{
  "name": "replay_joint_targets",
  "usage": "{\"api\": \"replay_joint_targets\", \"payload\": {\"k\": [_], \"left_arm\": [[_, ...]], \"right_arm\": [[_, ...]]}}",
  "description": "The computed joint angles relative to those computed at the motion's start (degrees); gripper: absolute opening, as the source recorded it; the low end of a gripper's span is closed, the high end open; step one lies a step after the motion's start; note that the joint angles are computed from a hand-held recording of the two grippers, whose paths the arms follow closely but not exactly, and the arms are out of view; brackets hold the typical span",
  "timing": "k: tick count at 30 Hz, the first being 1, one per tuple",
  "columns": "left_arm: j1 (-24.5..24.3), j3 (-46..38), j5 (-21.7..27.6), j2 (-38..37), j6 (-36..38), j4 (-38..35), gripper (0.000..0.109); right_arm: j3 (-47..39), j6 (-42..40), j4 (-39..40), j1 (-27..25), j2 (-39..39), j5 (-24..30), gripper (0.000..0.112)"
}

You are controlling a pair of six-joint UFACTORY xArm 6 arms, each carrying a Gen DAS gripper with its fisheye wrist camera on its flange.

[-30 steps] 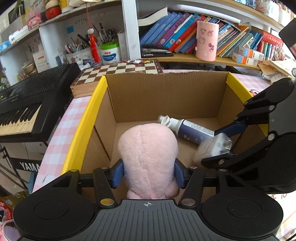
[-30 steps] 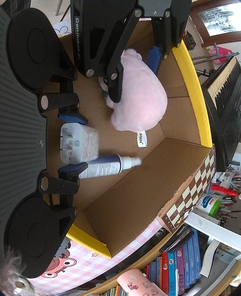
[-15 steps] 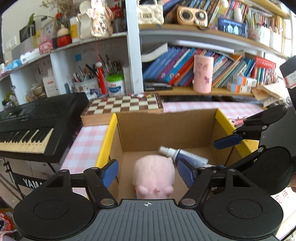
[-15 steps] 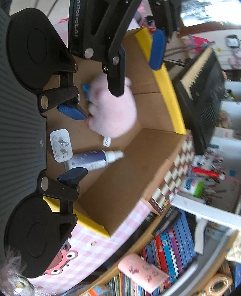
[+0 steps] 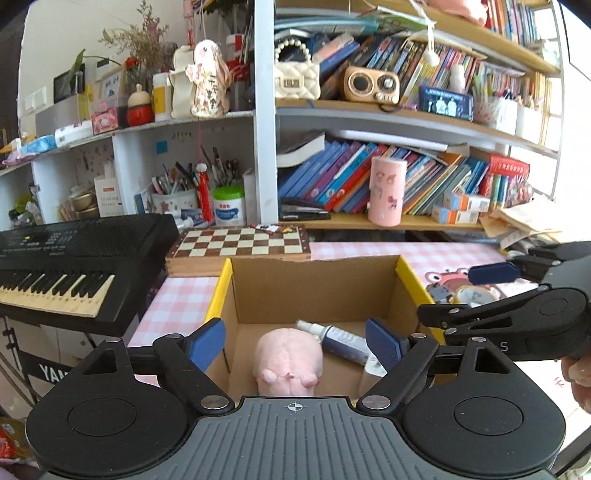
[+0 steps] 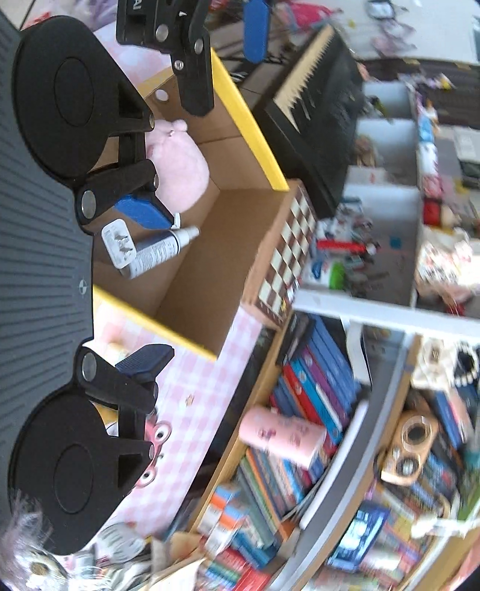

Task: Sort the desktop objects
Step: 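Withdraw both open grippers up out of the yellow box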

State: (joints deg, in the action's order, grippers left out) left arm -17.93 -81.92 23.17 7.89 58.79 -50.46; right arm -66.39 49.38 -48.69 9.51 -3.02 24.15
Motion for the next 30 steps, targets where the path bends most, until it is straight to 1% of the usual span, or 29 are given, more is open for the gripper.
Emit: {"api": "replay_joint_targets", "payload": {"k": [3, 5, 10, 19, 26, 30], "left_arm": [[0.40, 2.42, 0.53, -2.45, 2.18, -2.55, 0.088], [0.77, 4.14, 1.09, -4.09, 3.49, -3.65, 0.089], [2.07, 8.90, 3.01, -8.61, 6.20, -5.18, 0.089], [4.98, 17.41, 6.55, -16.70, 7.80, -5.05, 0.089], [7.36, 23.76, 8.84, -22.61, 8.00, -3.88, 0.089], [8.61, 26.96, 10.10, -25.40, 6.55, -2.42, 0.089]], "right_arm": [[2.55, 7.78, -4.81, 1.12, -3.25, 2.53, 0.069], [4.38, 11.94, -6.60, 2.11, -5.46, 4.40, 0.069], [8.90, 19.17, -9.36, 5.75, -10.65, 9.49, 0.070], [15.04, 26.13, -9.56, 14.59, -17.47, 18.47, 0.070], [17.76, 30.47, -8.42, 21.75, -20.07, 24.53, 0.070], [18.85, 33.39, -8.18, 25.76, -20.86, 27.82, 0.071]]}}
